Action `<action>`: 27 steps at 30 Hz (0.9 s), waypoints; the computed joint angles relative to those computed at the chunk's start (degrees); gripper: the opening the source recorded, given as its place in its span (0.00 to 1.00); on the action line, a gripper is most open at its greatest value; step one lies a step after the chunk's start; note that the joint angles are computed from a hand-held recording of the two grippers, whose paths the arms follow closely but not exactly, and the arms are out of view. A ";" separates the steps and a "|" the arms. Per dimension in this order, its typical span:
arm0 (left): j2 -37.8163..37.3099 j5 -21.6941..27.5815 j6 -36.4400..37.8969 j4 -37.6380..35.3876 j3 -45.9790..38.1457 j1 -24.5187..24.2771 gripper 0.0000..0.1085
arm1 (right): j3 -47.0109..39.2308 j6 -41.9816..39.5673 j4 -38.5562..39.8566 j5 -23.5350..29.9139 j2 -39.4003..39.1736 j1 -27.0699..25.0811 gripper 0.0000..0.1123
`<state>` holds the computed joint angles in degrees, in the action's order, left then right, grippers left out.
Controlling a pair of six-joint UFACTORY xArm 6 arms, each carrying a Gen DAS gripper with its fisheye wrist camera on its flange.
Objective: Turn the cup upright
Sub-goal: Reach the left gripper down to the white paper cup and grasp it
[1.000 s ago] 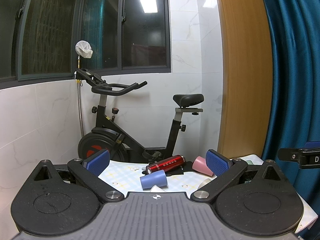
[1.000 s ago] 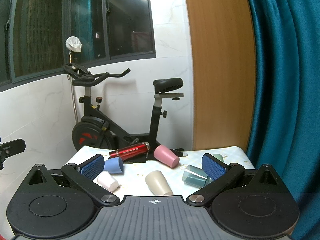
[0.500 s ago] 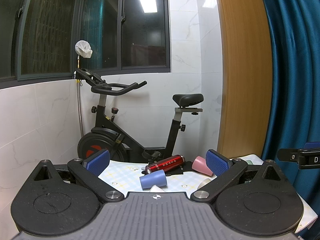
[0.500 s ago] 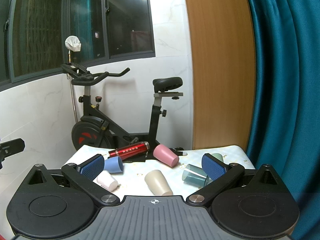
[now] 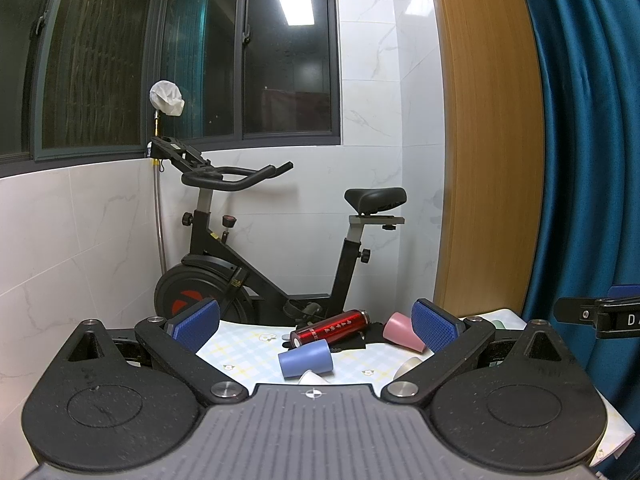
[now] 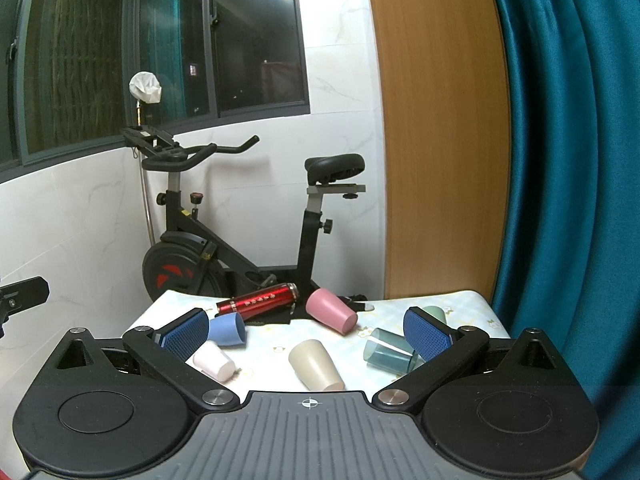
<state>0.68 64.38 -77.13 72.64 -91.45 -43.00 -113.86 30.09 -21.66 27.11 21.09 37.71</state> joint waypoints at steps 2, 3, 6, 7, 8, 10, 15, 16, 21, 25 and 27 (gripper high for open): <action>0.01 0.01 0.00 -0.01 -0.02 0.00 0.95 | 0.05 0.08 -0.09 0.10 -0.11 0.02 0.92; 0.05 -0.01 0.01 -0.09 -0.08 0.01 0.95 | 0.05 0.07 -0.06 0.03 -0.04 0.01 0.92; 0.14 -0.34 -0.04 -0.63 -0.18 0.29 0.95 | 0.05 0.12 -0.11 0.12 -0.10 0.02 0.92; 0.27 -0.26 -0.04 -0.93 -0.37 0.36 0.95 | 0.08 0.10 -0.10 0.08 -0.12 0.02 0.92; 0.56 -0.21 -0.04 -1.29 -0.71 0.48 0.95 | 0.08 0.18 -0.13 0.12 -0.12 0.02 0.92; 1.09 -0.15 0.01 -1.87 -1.28 0.79 0.95 | 1.21 -0.67 1.25 -0.56 -0.72 -0.67 0.92; 2.36 0.31 0.36 -4.90 -2.81 2.35 0.95 | 0.74 -1.66 4.09 -1.28 0.53 -1.50 0.92; 2.10 -0.51 0.46 -6.08 -2.49 3.21 0.95 | 0.46 -1.84 4.48 -1.71 0.96 -1.76 0.92; 1.98 -1.17 -0.83 -8.87 -1.57 7.07 0.94 | -5.16 -2.64 6.04 -1.16 6.24 -3.08 0.92; 3.41 -0.32 -2.05 -9.31 -1.92 10.16 0.94 | -14.26 -3.24 6.86 -0.25 13.84 -3.81 0.92; 4.38 -0.20 -1.06 -10.97 -2.70 12.22 0.93 | -19.21 -3.39 6.38 0.77 17.61 -3.96 0.92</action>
